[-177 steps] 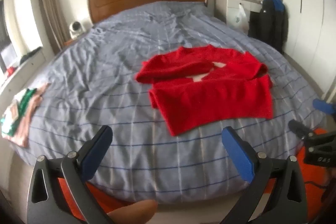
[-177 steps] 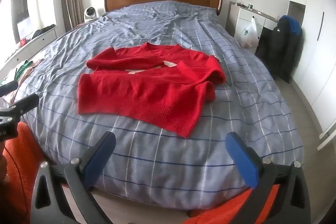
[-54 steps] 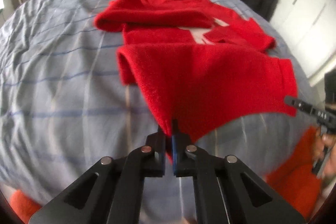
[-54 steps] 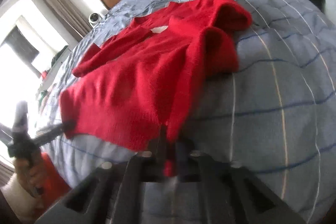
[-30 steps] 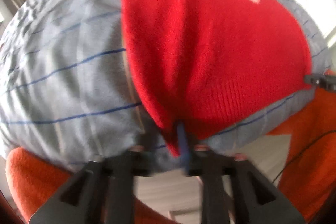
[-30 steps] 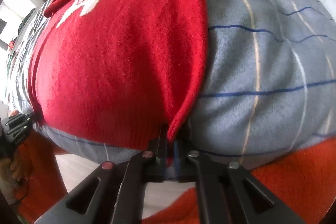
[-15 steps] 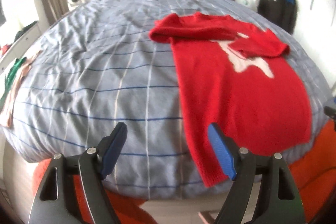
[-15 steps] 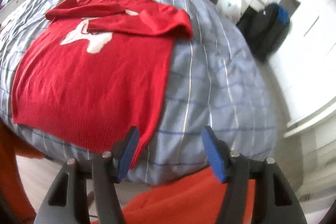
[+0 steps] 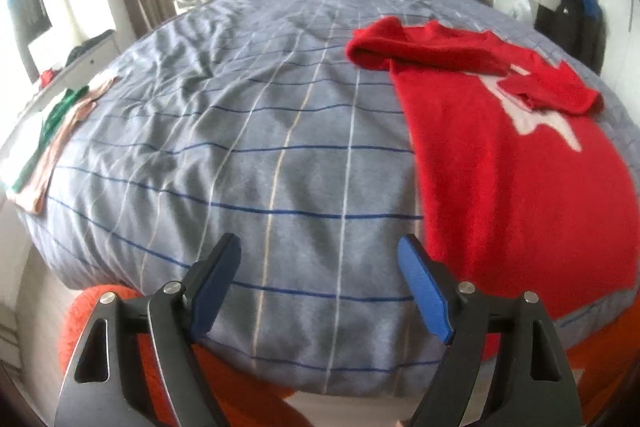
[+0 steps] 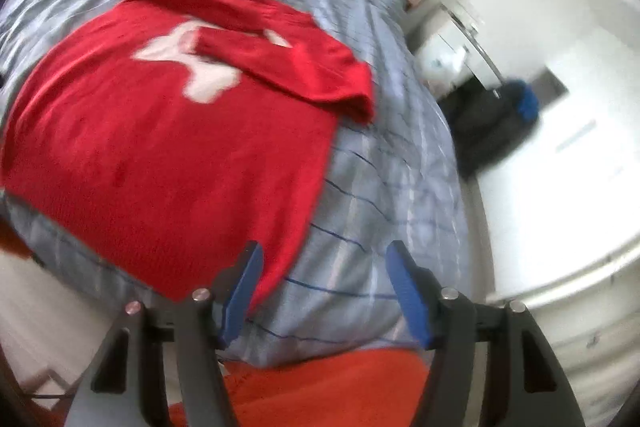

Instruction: Fold small clothes

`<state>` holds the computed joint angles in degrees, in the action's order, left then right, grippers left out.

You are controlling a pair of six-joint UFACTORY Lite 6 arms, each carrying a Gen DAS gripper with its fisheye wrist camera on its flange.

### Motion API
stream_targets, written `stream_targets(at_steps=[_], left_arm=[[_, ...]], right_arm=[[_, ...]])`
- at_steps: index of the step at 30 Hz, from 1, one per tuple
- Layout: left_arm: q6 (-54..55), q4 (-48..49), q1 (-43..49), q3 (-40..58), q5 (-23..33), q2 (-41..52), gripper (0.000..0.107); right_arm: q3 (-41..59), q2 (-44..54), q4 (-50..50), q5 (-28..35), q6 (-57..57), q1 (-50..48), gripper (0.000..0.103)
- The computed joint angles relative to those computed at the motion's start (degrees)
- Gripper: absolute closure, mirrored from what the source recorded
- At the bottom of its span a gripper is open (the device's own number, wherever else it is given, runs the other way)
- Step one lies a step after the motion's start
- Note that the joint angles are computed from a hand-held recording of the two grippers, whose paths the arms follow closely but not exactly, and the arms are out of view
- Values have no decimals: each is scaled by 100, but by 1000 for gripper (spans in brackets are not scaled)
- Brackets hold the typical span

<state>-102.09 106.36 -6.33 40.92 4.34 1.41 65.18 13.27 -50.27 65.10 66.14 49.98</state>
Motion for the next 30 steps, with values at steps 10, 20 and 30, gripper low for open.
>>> stream_targets(at_steps=[10, 20, 30], left_arm=[[-311, 328, -107, -15, 119, 105, 24], [-219, 251, -290, -109, 368, 62, 19], [672, -578, -382, -14, 552, 233, 19]], right_arm=[[776, 738, 154, -107, -381, 163, 39], [709, 793, 301, -339, -406, 87, 39], [342, 542, 243, -1188, 213, 145, 39]])
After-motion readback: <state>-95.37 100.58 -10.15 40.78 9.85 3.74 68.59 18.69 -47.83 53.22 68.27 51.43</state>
